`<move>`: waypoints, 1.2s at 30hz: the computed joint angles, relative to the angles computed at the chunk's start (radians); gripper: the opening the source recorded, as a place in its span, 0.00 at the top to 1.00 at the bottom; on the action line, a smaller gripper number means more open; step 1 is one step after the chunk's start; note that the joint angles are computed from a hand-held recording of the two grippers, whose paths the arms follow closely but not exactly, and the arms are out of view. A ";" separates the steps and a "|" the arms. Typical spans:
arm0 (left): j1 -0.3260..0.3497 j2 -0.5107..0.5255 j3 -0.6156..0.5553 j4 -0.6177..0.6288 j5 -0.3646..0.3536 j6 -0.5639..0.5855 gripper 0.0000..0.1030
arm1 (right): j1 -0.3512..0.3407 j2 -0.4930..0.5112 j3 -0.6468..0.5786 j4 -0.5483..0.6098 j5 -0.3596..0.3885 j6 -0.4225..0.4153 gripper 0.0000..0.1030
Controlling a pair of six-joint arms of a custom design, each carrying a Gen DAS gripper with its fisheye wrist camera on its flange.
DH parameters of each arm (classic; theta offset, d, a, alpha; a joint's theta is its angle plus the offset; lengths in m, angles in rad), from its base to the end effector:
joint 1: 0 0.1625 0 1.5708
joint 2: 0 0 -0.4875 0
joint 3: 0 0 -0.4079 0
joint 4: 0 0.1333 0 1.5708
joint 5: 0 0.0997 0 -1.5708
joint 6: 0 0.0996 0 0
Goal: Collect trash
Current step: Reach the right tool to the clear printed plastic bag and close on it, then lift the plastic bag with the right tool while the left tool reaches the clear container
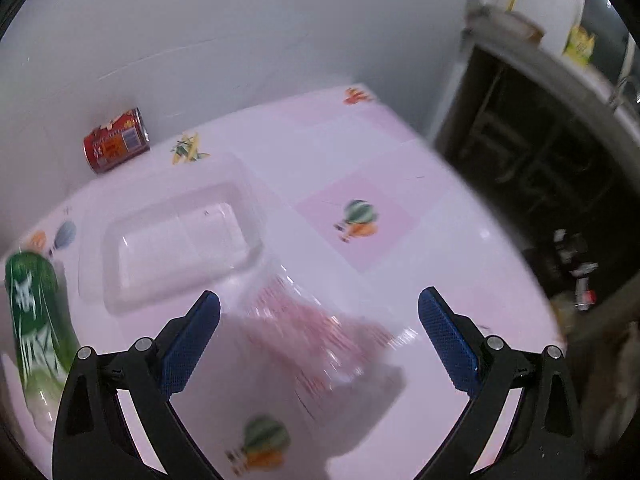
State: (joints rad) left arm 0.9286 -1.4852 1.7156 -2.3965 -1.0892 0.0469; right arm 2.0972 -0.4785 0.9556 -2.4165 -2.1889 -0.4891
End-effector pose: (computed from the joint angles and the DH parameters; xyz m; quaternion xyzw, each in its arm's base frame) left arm -0.1982 -0.5646 0.5379 0.2478 0.8975 -0.3392 0.1344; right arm 0.5263 -0.7552 0.1599 0.4066 -0.8454 0.1801 0.2957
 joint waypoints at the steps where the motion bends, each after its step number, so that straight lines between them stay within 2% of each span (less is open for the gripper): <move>1: 0.002 0.000 -0.002 0.003 0.001 0.000 0.08 | -0.003 0.011 -0.017 0.024 0.007 0.007 0.06; 4: 0.008 -0.001 -0.005 0.007 -0.001 -0.001 0.08 | -0.016 0.026 -0.038 0.105 0.025 0.034 0.06; 7: 0.015 0.002 -0.009 0.008 -0.009 -0.003 0.08 | -0.022 0.021 -0.016 0.154 0.001 0.047 0.06; 11: 0.023 0.011 -0.015 0.007 -0.022 -0.004 0.08 | -0.031 0.005 0.032 0.140 -0.031 0.064 0.06; 14: 0.028 0.018 -0.022 0.007 -0.025 -0.002 0.08 | -0.042 -0.019 0.071 0.114 -0.016 0.142 0.10; 16: 0.028 0.024 -0.025 0.007 -0.020 0.000 0.08 | -0.046 -0.033 0.093 0.101 0.006 0.184 0.24; 17: 0.028 0.028 -0.029 0.007 -0.015 0.003 0.08 | -0.045 -0.044 0.118 0.066 -0.008 0.202 0.27; 19: 0.027 0.036 -0.034 0.006 -0.006 0.008 0.09 | -0.042 -0.063 0.154 0.032 -0.029 0.255 0.41; 23: 0.025 0.060 -0.054 0.009 -0.011 0.030 0.12 | -0.038 -0.102 0.217 0.010 -0.051 0.364 0.54; 24: 0.024 0.069 -0.063 0.017 -0.010 0.035 0.15 | -0.036 -0.115 0.238 0.006 -0.052 0.388 0.60; 27: 0.026 0.116 -0.107 0.077 -0.010 0.040 0.27 | -0.026 -0.160 0.314 -0.025 -0.061 0.477 0.65; 30: 0.024 0.178 -0.163 0.157 0.019 0.060 0.35 | -0.008 -0.220 0.412 -0.117 -0.060 0.534 0.66; 33: 0.020 0.236 -0.210 0.210 0.065 0.100 0.38 | 0.024 -0.277 0.508 -0.223 -0.102 0.570 0.66; 34: 0.018 0.247 -0.215 0.222 0.087 0.106 0.38 | 0.033 -0.298 0.537 -0.251 -0.109 0.584 0.66; 36: 0.011 0.290 -0.232 0.251 0.182 0.140 0.42 | 0.051 -0.340 0.601 -0.312 -0.127 0.624 0.66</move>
